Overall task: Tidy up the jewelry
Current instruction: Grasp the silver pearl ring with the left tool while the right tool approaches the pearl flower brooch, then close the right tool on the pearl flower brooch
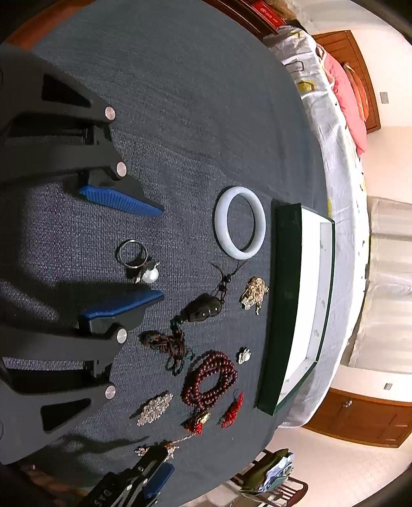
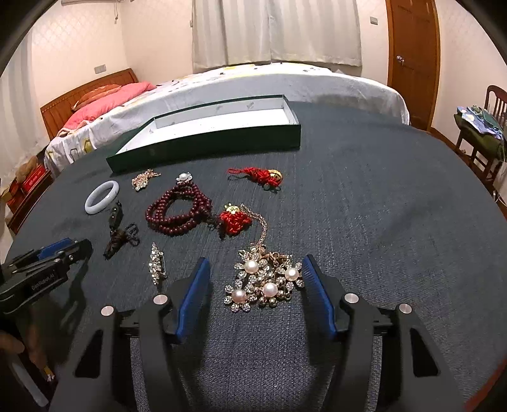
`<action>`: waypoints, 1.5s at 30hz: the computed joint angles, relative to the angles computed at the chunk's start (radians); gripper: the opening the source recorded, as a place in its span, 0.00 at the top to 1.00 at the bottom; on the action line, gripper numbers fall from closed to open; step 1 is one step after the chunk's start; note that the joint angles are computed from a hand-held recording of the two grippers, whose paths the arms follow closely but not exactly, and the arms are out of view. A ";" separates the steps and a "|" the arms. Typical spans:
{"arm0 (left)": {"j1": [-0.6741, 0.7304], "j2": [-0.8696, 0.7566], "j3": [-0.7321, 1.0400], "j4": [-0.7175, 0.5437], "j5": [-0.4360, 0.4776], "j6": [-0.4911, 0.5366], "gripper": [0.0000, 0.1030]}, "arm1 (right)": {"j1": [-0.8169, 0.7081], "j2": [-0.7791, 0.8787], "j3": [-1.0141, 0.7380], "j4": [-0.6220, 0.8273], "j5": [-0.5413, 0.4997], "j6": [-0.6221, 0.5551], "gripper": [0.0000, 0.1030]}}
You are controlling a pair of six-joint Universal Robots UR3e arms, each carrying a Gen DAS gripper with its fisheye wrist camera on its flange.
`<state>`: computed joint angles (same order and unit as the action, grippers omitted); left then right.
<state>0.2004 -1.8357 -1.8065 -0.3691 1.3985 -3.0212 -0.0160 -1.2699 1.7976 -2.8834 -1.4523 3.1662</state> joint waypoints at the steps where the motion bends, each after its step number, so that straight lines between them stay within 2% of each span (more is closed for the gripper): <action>1: 0.001 0.001 -0.001 0.001 -0.002 0.002 0.59 | 0.000 0.002 -0.002 0.002 -0.002 0.002 0.43; 3: 0.002 -0.001 0.000 0.002 -0.009 0.006 0.64 | -0.002 0.002 -0.002 0.002 -0.002 0.004 0.42; 6: 0.011 0.005 -0.008 0.002 -0.031 0.013 0.76 | -0.001 0.005 -0.006 0.004 -0.003 0.008 0.42; 12: 0.001 0.014 -0.025 0.024 -0.018 0.027 0.78 | -0.006 0.008 -0.010 0.009 0.005 0.007 0.42; 13: 0.001 0.017 -0.029 0.029 -0.019 0.031 0.85 | -0.006 0.007 -0.009 0.010 0.005 0.008 0.42; 16: -0.002 0.030 -0.039 0.049 -0.022 0.037 0.85 | -0.007 0.007 -0.009 0.015 0.003 0.012 0.41; 20: 0.003 0.032 -0.036 0.038 -0.021 0.031 0.85 | -0.004 0.010 -0.020 0.032 0.001 0.009 0.35; 34: 0.017 0.032 -0.040 0.034 -0.030 0.027 0.85 | 0.021 0.040 -0.078 0.095 -0.055 -0.005 0.35; 36: 0.016 0.031 -0.039 0.036 -0.028 0.026 0.85 | 0.028 0.040 -0.074 0.086 -0.070 -0.018 0.46; 40: 0.018 0.031 -0.040 0.038 -0.030 0.021 0.85 | 0.016 0.022 -0.044 0.061 -0.047 -0.031 0.50; 41: 0.018 0.033 -0.042 0.039 -0.030 0.021 0.85 | 0.015 0.016 -0.038 0.050 -0.045 -0.037 0.58; 45: 0.018 0.036 -0.043 0.040 -0.031 0.019 0.85 | 0.005 0.003 -0.032 0.059 -0.024 -0.040 0.59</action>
<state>0.2187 -1.7999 -1.8497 -0.3288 1.3677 -3.0021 -0.0111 -1.2671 1.7658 -2.8242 -1.4763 3.1260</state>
